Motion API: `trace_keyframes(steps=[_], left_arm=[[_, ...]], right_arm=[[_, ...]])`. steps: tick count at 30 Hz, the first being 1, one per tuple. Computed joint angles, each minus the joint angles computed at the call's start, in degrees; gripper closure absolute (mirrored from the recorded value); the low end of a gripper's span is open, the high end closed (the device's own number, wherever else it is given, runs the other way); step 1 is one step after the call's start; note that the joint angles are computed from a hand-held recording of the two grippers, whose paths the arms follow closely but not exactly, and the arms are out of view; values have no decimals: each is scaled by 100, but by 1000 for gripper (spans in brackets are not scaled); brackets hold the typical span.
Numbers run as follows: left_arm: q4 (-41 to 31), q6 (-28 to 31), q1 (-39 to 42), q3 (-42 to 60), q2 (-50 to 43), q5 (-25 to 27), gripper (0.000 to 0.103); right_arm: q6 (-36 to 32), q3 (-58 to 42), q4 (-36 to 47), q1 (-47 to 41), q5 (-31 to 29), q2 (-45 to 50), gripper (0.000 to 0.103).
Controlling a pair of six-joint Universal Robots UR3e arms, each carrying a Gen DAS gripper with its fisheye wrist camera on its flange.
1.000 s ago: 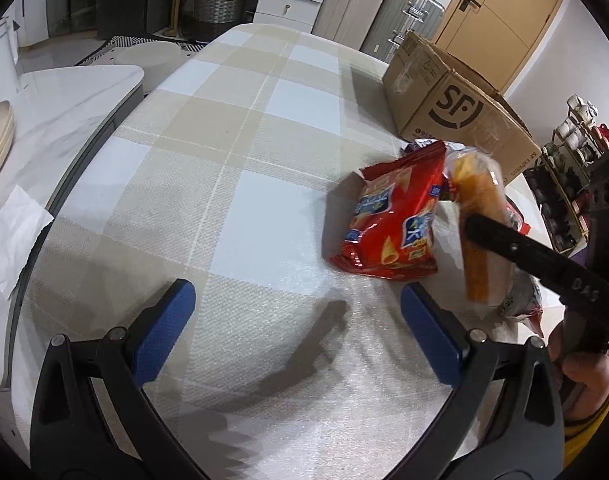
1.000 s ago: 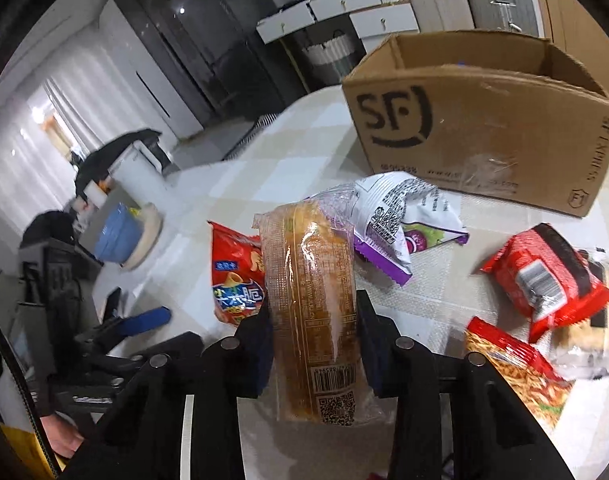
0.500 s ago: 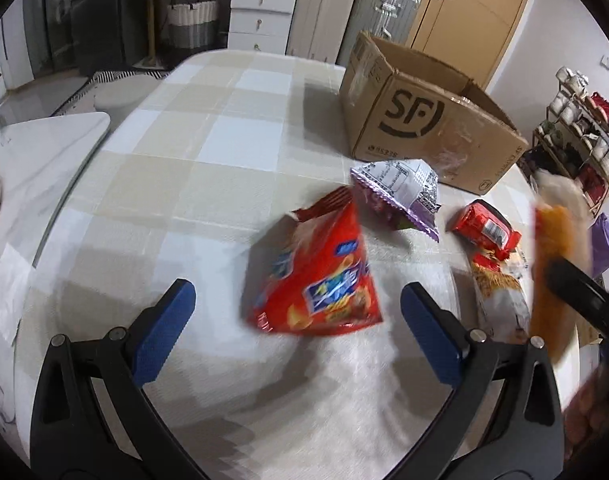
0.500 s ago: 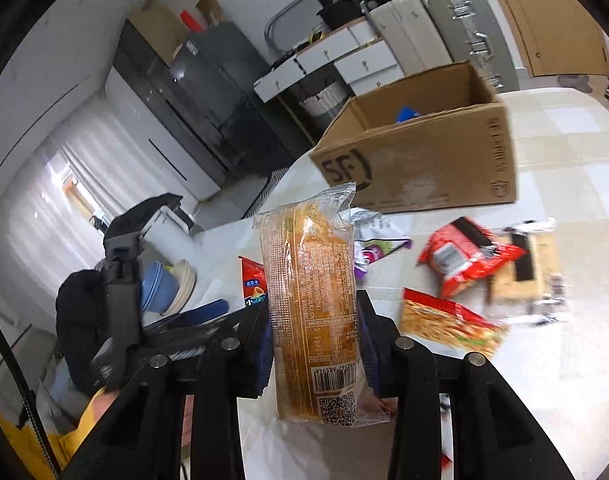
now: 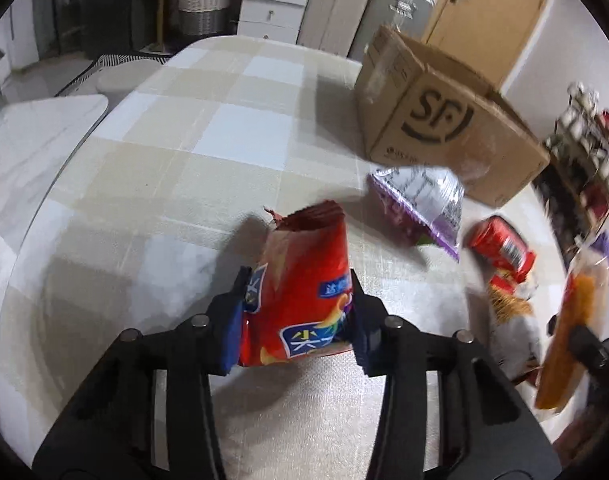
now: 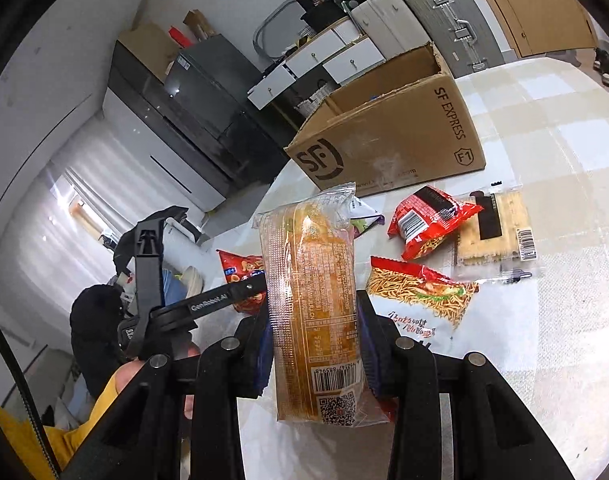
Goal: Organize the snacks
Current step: 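Lift the bread loaf with the right tool while the left tool grasps the red snack bag, then carry the bread loaf and red snack bag over the cardboard box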
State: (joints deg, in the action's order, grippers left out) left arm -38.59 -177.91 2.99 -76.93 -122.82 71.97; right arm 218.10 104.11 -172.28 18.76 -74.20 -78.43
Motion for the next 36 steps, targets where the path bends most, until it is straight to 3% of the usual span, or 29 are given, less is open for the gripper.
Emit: trace_keyframes(steps=[7,23,29,36], left_arm=[[53,304,146,-610,614,-453,64],[240,993,800,-3035,3522,-1497,64],[-300,1325,1257,-3550,4600,-2003,64],[-1459,1918,1916,-3694,5727,-2638,64]], right_arm=[[27,-35,-38,190,-255,-68,67],[-7,-687,886,1202,-1670,-461,67],[116,-766,1128,1565,-2309,-667,67],[246,-929,1389,1972,-2881,-882,67]])
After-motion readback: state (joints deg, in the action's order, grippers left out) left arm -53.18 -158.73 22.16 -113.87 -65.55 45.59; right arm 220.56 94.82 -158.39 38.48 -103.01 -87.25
